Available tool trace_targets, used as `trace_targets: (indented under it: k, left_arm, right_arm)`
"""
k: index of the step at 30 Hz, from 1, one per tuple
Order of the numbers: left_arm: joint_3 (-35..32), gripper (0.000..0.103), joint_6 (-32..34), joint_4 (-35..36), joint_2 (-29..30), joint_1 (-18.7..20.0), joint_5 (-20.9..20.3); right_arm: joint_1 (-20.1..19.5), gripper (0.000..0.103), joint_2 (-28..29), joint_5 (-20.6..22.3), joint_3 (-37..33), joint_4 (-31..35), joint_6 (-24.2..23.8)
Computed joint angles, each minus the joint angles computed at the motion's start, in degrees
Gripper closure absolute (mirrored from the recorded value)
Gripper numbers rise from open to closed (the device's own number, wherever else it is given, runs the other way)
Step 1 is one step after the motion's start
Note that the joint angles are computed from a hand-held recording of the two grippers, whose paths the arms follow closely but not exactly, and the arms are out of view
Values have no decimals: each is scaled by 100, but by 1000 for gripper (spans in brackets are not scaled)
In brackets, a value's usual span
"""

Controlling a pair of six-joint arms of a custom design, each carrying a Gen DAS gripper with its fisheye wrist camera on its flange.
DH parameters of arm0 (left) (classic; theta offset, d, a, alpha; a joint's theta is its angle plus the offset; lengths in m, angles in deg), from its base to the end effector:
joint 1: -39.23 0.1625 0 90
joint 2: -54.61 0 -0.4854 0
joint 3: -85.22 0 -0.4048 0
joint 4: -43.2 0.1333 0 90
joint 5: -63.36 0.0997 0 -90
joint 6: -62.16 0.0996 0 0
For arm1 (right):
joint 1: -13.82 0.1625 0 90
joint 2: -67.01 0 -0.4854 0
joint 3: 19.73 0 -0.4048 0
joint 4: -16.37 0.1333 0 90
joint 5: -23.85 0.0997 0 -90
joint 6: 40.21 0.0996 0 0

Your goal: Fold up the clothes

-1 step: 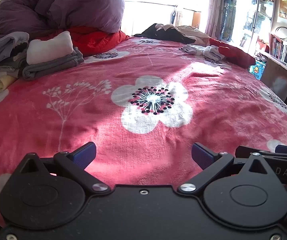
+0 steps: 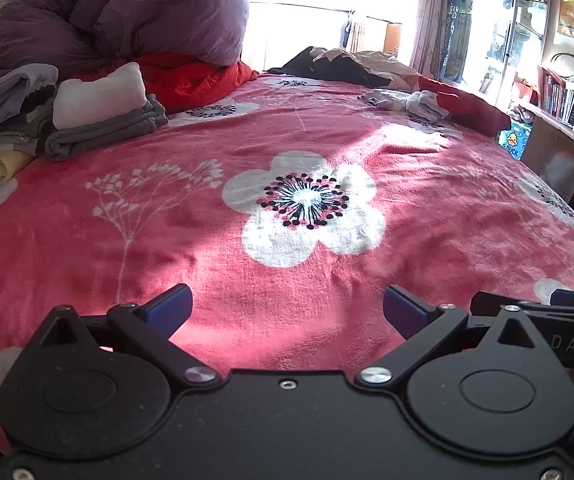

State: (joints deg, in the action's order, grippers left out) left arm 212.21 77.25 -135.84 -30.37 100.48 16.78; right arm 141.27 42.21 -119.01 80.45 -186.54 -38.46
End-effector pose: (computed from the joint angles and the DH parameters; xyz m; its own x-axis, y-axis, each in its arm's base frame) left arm -0.0464 -0.5040 0.3988 -0.7631 0.0672 -0.6428 0.5453 0.6008 -0.5845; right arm 0.4432 -0.4900 -0.0125 -0.7890 0.0376 0.6133 -0.4583 0.6287 -0.6282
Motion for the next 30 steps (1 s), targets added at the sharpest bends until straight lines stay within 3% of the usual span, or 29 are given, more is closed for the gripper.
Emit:
trace_targets:
  k: [30]
  left_arm:
    - [-19,0,-22,91,14,14,21]
  right_arm:
    - [-9,0,37,-55,-35,32,9]
